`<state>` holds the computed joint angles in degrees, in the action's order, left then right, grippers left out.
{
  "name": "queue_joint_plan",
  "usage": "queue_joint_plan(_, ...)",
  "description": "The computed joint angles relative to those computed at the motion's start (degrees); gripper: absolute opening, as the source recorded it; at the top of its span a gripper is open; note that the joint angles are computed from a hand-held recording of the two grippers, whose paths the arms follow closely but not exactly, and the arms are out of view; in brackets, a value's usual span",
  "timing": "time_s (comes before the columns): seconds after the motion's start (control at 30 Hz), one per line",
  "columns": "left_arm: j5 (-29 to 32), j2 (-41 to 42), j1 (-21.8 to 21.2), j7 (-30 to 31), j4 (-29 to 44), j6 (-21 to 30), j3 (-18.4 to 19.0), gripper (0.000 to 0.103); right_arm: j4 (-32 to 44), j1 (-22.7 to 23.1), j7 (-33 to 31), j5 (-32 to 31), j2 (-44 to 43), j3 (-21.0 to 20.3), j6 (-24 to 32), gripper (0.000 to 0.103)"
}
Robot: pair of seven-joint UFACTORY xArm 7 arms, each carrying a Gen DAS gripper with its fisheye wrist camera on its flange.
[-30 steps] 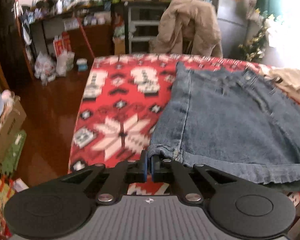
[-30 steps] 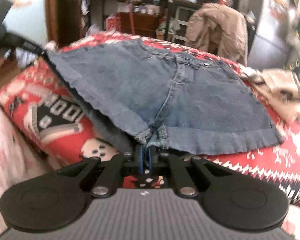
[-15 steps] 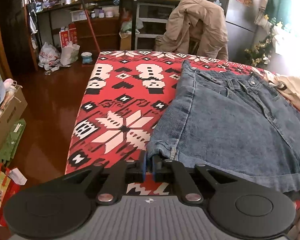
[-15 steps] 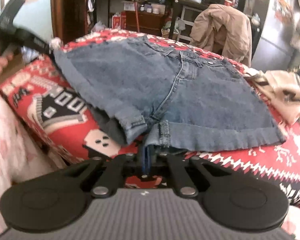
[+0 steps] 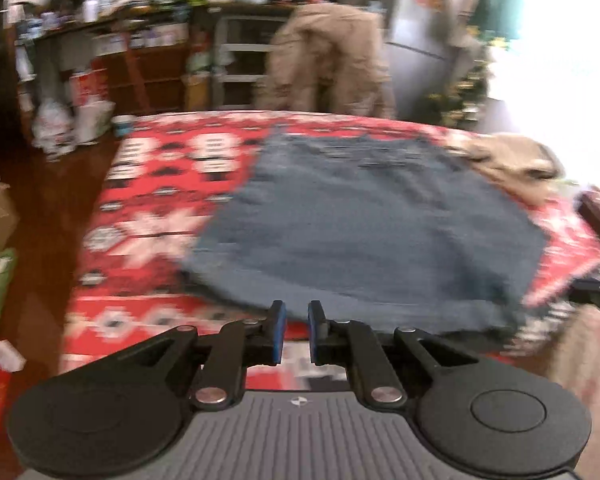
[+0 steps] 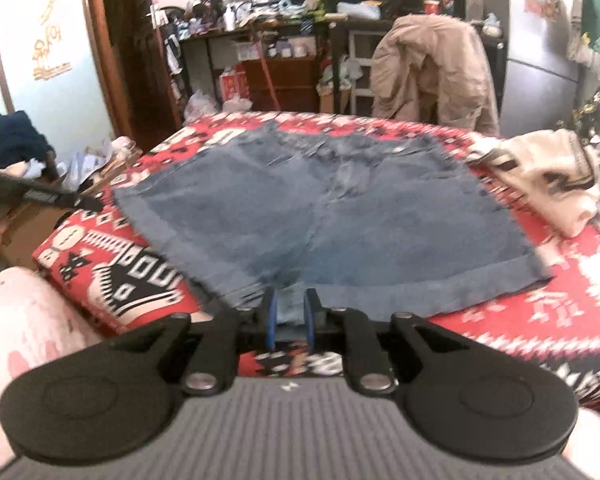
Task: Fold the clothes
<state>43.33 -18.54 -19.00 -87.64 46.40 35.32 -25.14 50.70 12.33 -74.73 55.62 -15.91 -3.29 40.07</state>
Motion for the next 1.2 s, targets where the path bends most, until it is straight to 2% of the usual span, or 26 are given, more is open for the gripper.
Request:
queue_joint_plan(0.1, 3.1, 7.5, -0.8, -1.7, 6.1, -3.0, -1.4, 0.01, 3.9, -1.5, -1.1, -0.5, 3.3, -1.2, -0.2, 0.016)
queue_joint_plan(0.2, 6.5, 16.7, -3.5, -1.3, 13.5, -3.0, -1.6, 0.018, 8.3, -4.1, -1.3, 0.0, 7.1, -2.0, 1.7, 0.016)
queue_joint_plan(0.3, 8.2, 23.9, -6.9, -0.6, 19.8, -0.7, -0.7, 0.021, 11.6, -6.9, -2.2, 1.1, 9.9, -1.8, 3.1, 0.016)
queue_joint_plan(0.43, 10.3, 30.0, -11.8, 0.4, 26.5, 4.6, 1.4, 0.042, 14.2, -10.1, -3.5, 2.7, 12.3, -1.1, 4.7, 0.021)
queue_joint_plan(0.6, 10.1, 33.9, -16.7, 0.9, 31.7, 10.4, 4.9, 0.046, 16.0, -13.0, -4.1, 3.4, 14.8, 0.0, 5.8, 0.021)
queue_joint_plan(0.8, 8.9, 36.7, -22.4, -1.3, 35.7, 15.9, 9.4, 0.044, 17.4, -15.1, -4.3, 4.4, 17.0, 1.2, 5.0, 0.021)
queue_joint_plan(0.87, 9.7, 37.6, -24.4, -2.2, 37.0, 17.5, 11.1, 0.039, 18.4, -15.6, -4.5, 4.6, 18.3, 1.6, 3.8, 0.022)
queue_joint_plan(0.93, 10.8, 38.8, -26.6, -2.5, 38.5, 19.3, 12.8, 0.026, 20.3, -16.1, -4.1, 4.3, 20.4, 2.1, 1.9, 0.022)
queue_joint_plan(1.03, 12.1, 39.6, -29.4, -4.4, 39.6, 20.6, 15.4, 0.016, 24.7, -16.7, -2.6, 0.2, 25.2, 3.2, -1.6, 0.022)
queue_joint_plan(1.2, 11.6, 39.9, -30.1, -6.2, 40.4, 20.2, 17.0, 0.015, 30.9, -18.6, -2.5, -7.3, 32.2, 5.9, -4.4, 0.022)
